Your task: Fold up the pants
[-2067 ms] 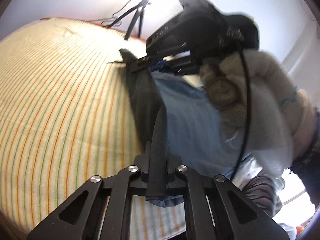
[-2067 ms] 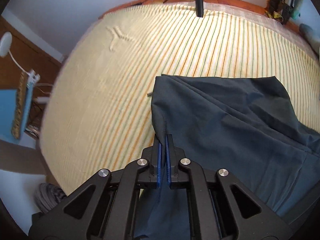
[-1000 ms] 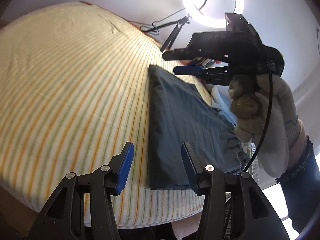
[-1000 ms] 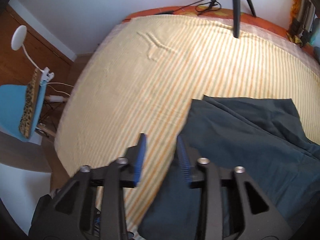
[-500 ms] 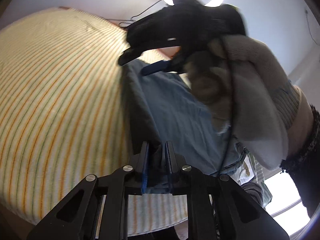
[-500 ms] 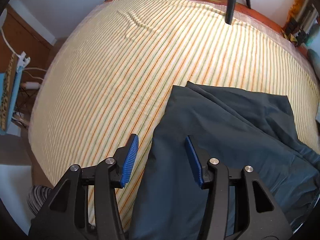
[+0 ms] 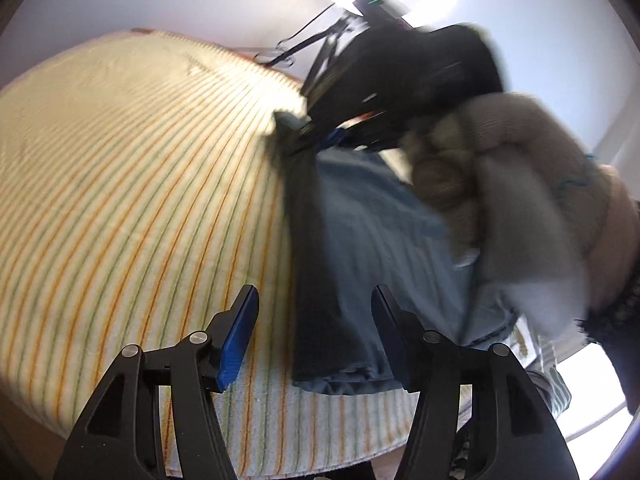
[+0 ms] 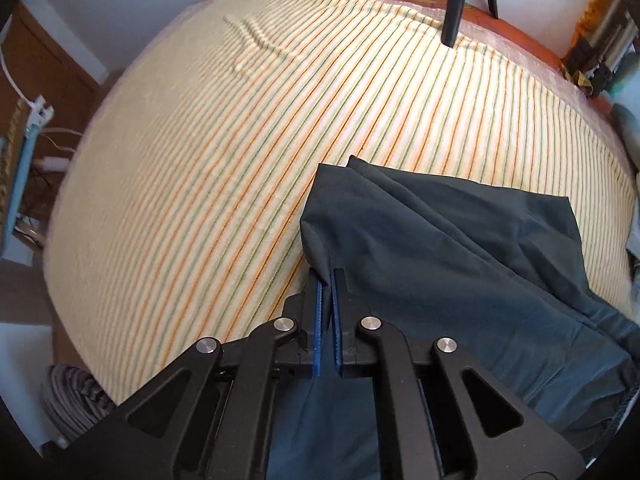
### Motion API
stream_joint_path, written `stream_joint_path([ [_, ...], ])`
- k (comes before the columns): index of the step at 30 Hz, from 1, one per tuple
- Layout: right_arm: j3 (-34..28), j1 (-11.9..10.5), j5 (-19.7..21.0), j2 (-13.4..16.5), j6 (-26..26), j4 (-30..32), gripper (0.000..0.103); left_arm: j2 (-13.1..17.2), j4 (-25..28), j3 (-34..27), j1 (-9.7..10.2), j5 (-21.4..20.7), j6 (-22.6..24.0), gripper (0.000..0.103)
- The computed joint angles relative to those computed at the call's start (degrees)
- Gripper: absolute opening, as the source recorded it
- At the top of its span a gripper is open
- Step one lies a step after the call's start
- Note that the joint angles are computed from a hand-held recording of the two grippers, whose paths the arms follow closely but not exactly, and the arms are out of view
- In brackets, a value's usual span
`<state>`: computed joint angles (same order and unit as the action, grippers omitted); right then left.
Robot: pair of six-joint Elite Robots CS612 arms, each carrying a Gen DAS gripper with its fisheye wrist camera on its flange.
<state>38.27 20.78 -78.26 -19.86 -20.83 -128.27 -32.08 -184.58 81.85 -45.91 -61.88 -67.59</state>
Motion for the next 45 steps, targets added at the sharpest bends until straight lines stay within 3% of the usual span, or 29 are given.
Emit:
stream_joint_path([
  [4, 2.0, -1.1, 3.5, -1.3, 0.3, -1.6, 0.004, 0.8, -0.8, -1.1, -0.02, 0.6, -1.1, 0.054],
  [6, 2.0, -1.7, 5.6, -1.4, 1.0, -1.9, 0.004, 1.2, -1.7, -1.9, 0.08, 0.0, -0.3, 0.034],
  [7, 2.2, -2.0, 6.6, -1.6, 1.1, -2.1, 0.004, 1.3, -1.7, -2.4, 0.12, -0.2, 0.5, 0.02],
  [10, 5.0, -3.1, 9.9, -3.2, 2.1, -4.2, 0.004, 1.6, -2.7, -3.8, -0.16, 0.4, 4.3, 0.012],
  [18, 8.9, -6.3, 16.8, -6.0, 4.6, -8.5, 0.004, 3.8, -5.8, -10.1, 0.62, -3.4, 13.1, 0.008],
  [31, 16.3, -11.5, 16.4, -10.2, 5.7, -17.2, 0.004, 10.8, -1.8, -26.6, 1.34, -14.1, 22.4, 0.007],
  [38, 20.0, -14.8, 14.1, -11.7, 6.2, -21.2, 0.004, 17.3, 5.3, -40.7, 1.54, -20.8, 26.5, 0.007],
  [45, 18.4, -17.1, 10.4, -10.3, 5.3, -20.2, 0.004, 28.6, 18.0, -64.2, 2.02, -26.4, 27.3, 0.007],
])
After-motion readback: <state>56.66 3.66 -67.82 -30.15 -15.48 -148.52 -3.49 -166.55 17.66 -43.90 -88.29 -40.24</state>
